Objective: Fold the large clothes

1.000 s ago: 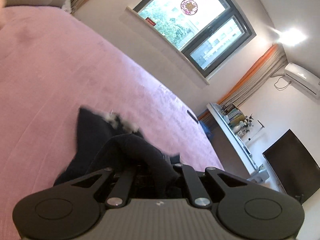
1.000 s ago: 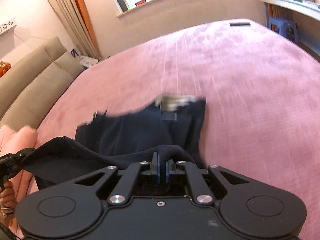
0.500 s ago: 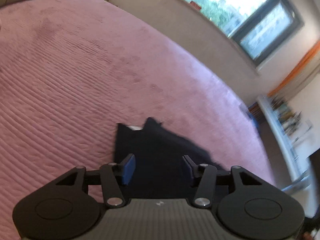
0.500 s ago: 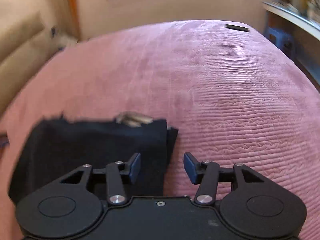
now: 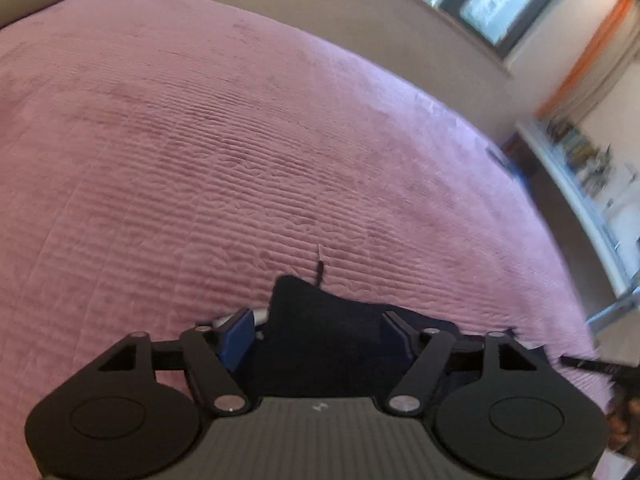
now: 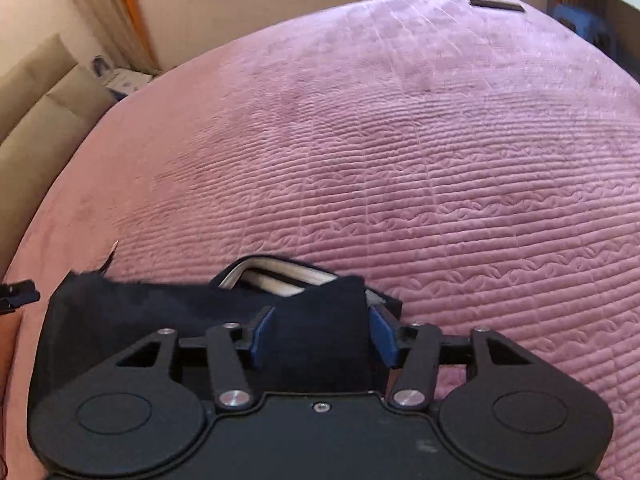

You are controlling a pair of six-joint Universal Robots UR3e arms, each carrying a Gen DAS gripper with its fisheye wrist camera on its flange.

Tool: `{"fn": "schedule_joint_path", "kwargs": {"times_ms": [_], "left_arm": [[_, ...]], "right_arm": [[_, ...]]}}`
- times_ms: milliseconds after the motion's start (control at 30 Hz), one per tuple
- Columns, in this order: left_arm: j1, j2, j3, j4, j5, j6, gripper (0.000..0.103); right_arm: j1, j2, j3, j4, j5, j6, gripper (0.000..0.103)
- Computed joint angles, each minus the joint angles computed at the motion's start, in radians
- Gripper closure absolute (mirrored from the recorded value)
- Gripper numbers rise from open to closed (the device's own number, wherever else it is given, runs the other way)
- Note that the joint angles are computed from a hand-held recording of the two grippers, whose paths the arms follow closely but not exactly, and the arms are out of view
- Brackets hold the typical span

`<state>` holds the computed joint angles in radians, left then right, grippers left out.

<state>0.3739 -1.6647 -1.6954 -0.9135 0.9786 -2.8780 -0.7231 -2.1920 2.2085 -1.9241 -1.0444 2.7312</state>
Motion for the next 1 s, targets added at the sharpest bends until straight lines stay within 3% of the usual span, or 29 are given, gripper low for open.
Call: {"fn": "schedule_joint_path", "kwargs": {"times_ms": [100, 200, 233, 267, 300, 333, 367, 400, 467, 567, 700, 800, 900, 1000], "left_arm": [[-0.056, -0.108, 0.078, 0.027, 0.07, -0.004, 0.033], [-0.042, -0.207, 0.153, -0.103, -0.039, 0.04, 0.035], [-0.05, -0.21, 0.137, -0.072, -0.03, 0.028, 0.04], [-0.059, -0.204, 0.112, -0.023, -0.01, 0.014, 0.046], [-0.067, -0.197, 0.094, 0.013, 0.016, -0.01, 0.06], [-0.066, -0.187, 0.07, 0.049, 0.025, -0.041, 0.072], [-0.056, -0.173, 0.04, 0.085, 0.011, -0.062, 0.08], [-0.049, -0.156, 0.01, 0.119, 0.002, -0.073, 0.097], [-0.047, -0.11, -0.058, 0.205, 0.007, -0.083, 0.098], [-0.023, -0.035, -0.13, 0.302, -0.024, -0.138, 0.098], [0.027, -0.014, -0.151, 0.42, -0.1, -0.238, 0.098], [-0.016, -0.077, -0.111, 0.399, -0.004, -0.247, 0.098], [-0.09, -0.172, -0.101, 0.408, 0.165, -0.264, 0.096], [-0.102, -0.199, -0.189, 0.566, 0.189, -0.292, 0.09]], "right_arm": [[0.035, 0.052, 0.022, -0.084, -0.017, 0.06, 0.037], [0.065, 0.084, 0.049, -0.142, -0.031, 0.079, 0.042], [0.069, 0.092, 0.052, -0.141, -0.031, 0.084, 0.044], [0.056, 0.08, 0.065, -0.129, -0.014, 0.07, 0.051], [0.045, 0.062, 0.079, -0.122, -0.002, 0.053, 0.056], [0.043, 0.042, 0.092, -0.123, -0.004, 0.035, 0.072], [0.036, 0.006, 0.112, -0.13, -0.002, 0.016, 0.094], [0.01, -0.052, 0.126, -0.096, 0.027, -0.032, 0.094], [0.015, -0.158, 0.137, -0.087, 0.033, -0.065, 0.095], [0.086, -0.228, 0.114, -0.21, -0.015, -0.015, 0.097], [0.259, -0.053, 0.079, -0.544, -0.15, 0.119, 0.097], [0.37, 0.164, 0.082, -0.699, -0.284, 0.196, 0.097], [0.471, 0.402, 0.112, -0.833, -0.424, 0.259, 0.097], [0.565, 0.498, 0.139, -0.979, -0.535, 0.261, 0.085]]}}
